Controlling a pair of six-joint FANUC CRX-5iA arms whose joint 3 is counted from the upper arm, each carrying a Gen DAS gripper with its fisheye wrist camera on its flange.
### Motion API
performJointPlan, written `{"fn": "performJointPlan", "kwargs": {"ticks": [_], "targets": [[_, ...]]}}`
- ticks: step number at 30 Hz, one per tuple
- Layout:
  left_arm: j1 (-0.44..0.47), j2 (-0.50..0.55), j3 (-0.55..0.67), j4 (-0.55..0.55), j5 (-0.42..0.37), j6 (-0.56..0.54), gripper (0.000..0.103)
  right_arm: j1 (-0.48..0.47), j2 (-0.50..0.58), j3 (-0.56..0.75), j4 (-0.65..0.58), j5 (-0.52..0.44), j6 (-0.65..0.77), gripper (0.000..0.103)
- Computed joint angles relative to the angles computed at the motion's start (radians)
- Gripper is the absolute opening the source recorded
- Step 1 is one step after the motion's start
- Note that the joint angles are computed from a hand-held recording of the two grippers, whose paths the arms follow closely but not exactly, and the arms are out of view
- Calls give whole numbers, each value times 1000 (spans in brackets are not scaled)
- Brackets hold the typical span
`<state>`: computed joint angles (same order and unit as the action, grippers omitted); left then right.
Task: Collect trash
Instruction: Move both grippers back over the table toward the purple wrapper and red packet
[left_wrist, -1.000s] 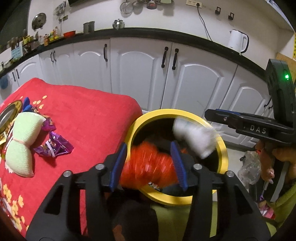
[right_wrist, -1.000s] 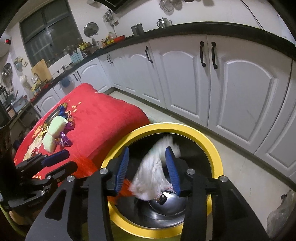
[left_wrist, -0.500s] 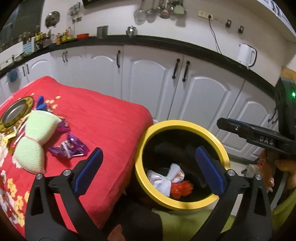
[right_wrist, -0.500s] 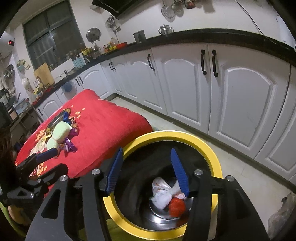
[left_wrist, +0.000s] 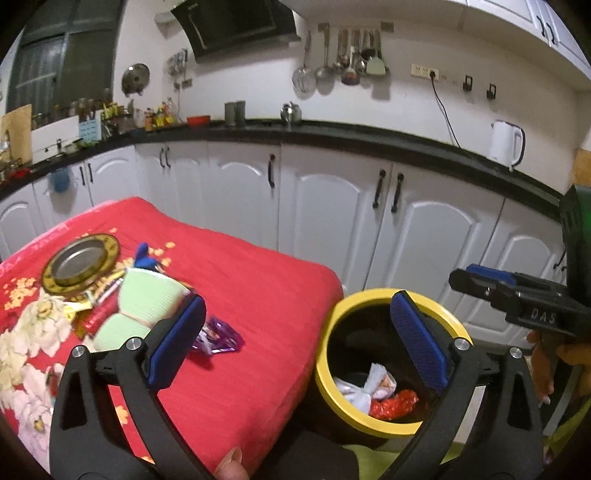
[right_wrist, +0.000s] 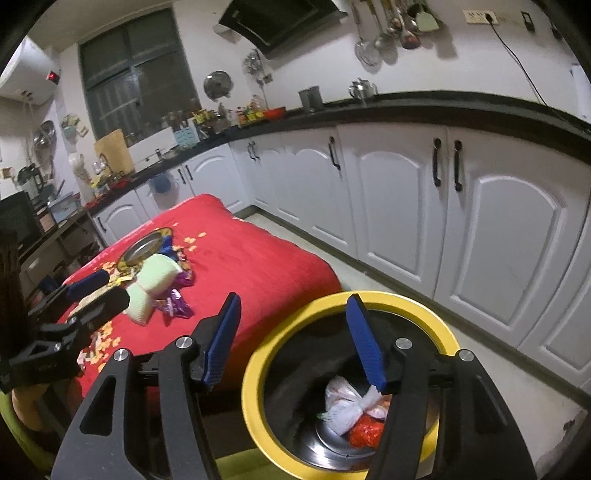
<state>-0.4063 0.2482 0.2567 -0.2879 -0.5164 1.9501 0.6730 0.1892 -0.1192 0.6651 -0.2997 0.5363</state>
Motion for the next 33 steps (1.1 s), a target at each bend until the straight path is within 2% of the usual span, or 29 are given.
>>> {"fn": "performJointPlan", "kwargs": {"ticks": [9,21,26,33], "targets": [[28,-58,-44,-56,14,93,92,53,27,75,-83,-24,129,61],[120,-128,-110,-52,13,164,92,126,122,287,-342,-148,445,61],[154,-155,-106,-131,-34,240,92,145,163,367,-403,-189,534,61],[200,-177,-99,-191,-103,272,92,160,225,466,-468,-229,622,61]]}}
